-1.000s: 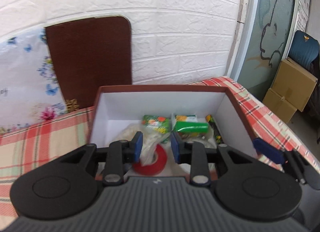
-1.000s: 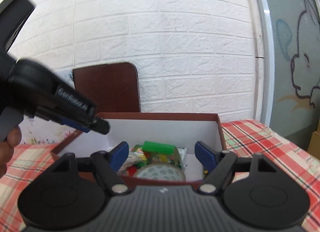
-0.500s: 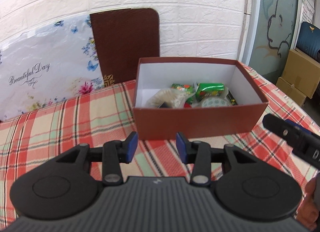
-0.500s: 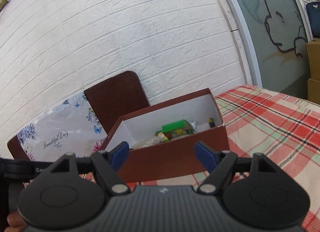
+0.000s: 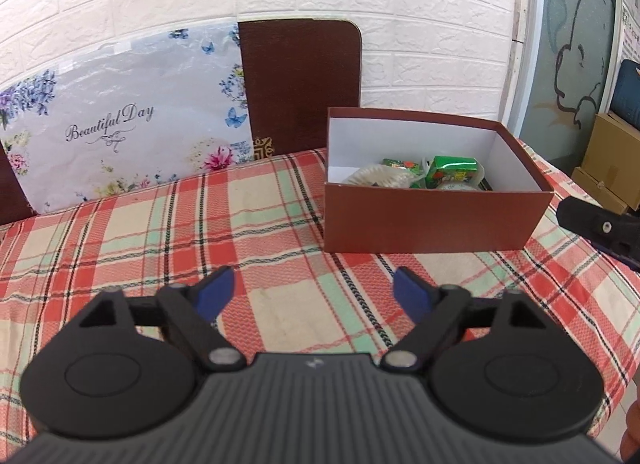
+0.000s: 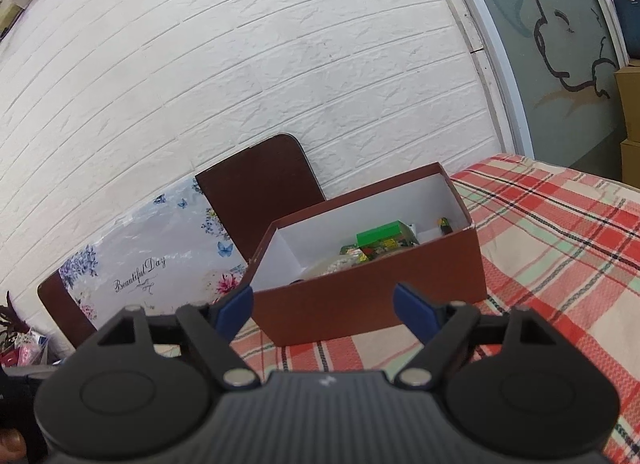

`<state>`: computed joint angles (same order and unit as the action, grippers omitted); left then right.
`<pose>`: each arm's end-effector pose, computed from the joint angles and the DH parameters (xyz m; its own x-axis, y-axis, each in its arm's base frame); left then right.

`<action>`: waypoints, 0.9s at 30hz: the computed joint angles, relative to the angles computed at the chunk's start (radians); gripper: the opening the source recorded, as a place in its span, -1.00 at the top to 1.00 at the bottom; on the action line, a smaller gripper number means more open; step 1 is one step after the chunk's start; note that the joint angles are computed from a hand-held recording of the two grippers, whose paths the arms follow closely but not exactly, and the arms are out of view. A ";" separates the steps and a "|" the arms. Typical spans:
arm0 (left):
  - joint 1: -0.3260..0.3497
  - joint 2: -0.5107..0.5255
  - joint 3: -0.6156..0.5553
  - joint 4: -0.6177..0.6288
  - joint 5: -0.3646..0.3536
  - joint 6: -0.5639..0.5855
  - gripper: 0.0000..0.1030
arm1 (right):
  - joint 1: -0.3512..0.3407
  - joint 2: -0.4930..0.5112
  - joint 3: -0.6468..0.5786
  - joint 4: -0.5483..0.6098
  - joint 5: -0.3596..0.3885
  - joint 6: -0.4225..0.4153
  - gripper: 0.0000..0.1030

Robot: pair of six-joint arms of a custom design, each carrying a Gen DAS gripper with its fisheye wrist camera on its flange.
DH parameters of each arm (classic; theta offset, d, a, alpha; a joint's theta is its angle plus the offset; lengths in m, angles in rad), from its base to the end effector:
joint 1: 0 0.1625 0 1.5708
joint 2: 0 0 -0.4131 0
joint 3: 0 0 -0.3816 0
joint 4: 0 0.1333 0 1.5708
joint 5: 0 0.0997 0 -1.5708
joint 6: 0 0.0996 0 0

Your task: Organize objects

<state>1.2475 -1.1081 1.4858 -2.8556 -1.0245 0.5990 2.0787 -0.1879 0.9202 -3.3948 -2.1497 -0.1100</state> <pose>-0.0366 -0.6918 0.4175 -0.6662 0.2330 -0.7085 0.6917 0.5482 -0.4701 0.4626 -0.6690 0.0346 -0.9371 -0.0272 0.3481 -0.3291 0.4022 -0.8544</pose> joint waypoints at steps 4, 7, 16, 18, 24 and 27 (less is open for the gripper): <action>-0.002 -0.004 0.004 -0.013 0.013 0.005 -0.92 | 0.010 0.006 -0.009 0.005 -0.013 0.007 -0.64; 0.001 -0.005 -0.003 0.003 0.021 -0.020 -1.00 | 0.014 0.010 -0.015 0.021 -0.015 0.014 -0.66; 0.002 -0.011 0.012 -0.009 0.053 -0.024 -1.00 | 0.013 0.008 0.011 0.014 -0.031 0.034 -0.68; -0.002 -0.007 0.013 -0.015 0.072 -0.011 -1.00 | 0.011 0.010 0.009 0.028 -0.038 0.047 -0.68; -0.004 -0.008 0.020 -0.036 0.085 -0.008 -1.00 | 0.012 0.013 0.008 0.024 -0.042 0.035 -0.71; -0.007 -0.006 0.025 -0.050 0.092 0.002 -1.00 | 0.012 0.013 0.009 0.026 -0.046 0.039 -0.72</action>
<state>1.2408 -1.1143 1.5111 -2.9060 -0.9320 0.6011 2.0906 -0.1745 0.9297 -3.3693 -2.1961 -0.0714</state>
